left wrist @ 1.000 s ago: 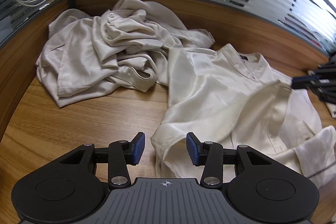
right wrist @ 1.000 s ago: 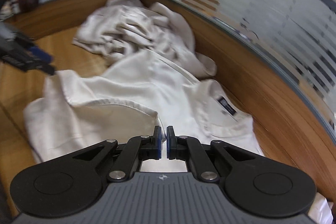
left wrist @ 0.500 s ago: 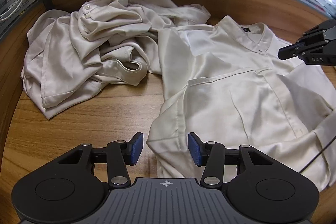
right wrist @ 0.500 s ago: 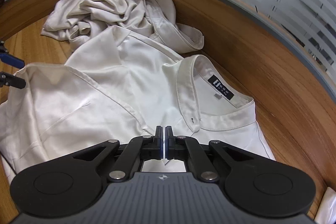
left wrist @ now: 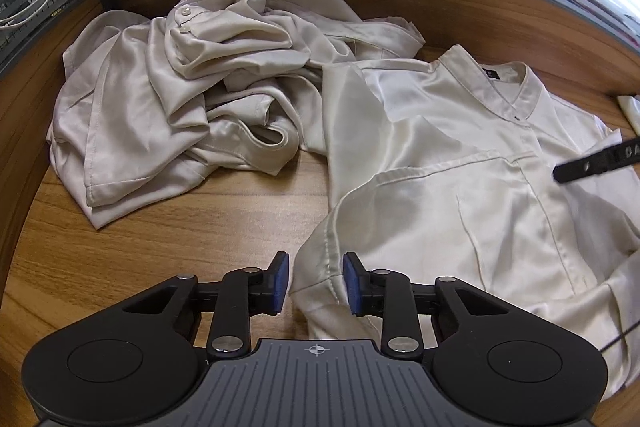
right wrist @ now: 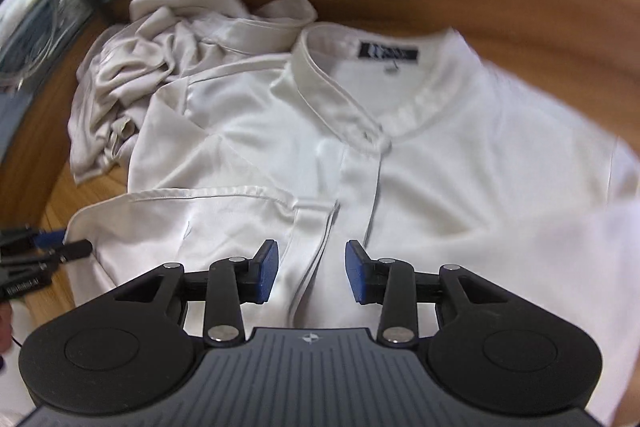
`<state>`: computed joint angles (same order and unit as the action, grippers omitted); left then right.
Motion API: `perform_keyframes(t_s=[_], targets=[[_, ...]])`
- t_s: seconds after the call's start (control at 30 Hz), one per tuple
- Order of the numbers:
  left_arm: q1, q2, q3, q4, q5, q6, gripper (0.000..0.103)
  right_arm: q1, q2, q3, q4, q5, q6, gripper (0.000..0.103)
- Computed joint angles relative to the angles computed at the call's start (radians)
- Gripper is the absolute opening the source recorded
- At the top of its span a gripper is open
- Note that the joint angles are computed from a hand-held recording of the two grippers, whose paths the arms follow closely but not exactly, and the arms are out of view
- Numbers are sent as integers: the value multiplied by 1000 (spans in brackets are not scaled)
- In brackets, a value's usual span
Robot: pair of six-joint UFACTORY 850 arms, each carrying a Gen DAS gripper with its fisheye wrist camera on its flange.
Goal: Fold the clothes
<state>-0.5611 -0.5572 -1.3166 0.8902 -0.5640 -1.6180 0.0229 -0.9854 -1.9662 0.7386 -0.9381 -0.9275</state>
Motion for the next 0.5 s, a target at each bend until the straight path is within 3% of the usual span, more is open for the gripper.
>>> perform_keyframes(t_s=[0.27, 0.33, 0.43, 0.5], targets=[[5, -8, -16, -3, 10, 9, 27, 26, 15, 47, 5, 94, -3, 40], [7, -7, -16, -8, 12, 6, 27, 39, 10, 37, -16, 116, -5, 30], [7, -6, -16, -8, 7, 0, 23, 54, 25, 61, -27, 163, -47, 6], [6, -1, -13, 3, 3, -11, 19, 62, 43, 92, -26, 199, -91, 2]])
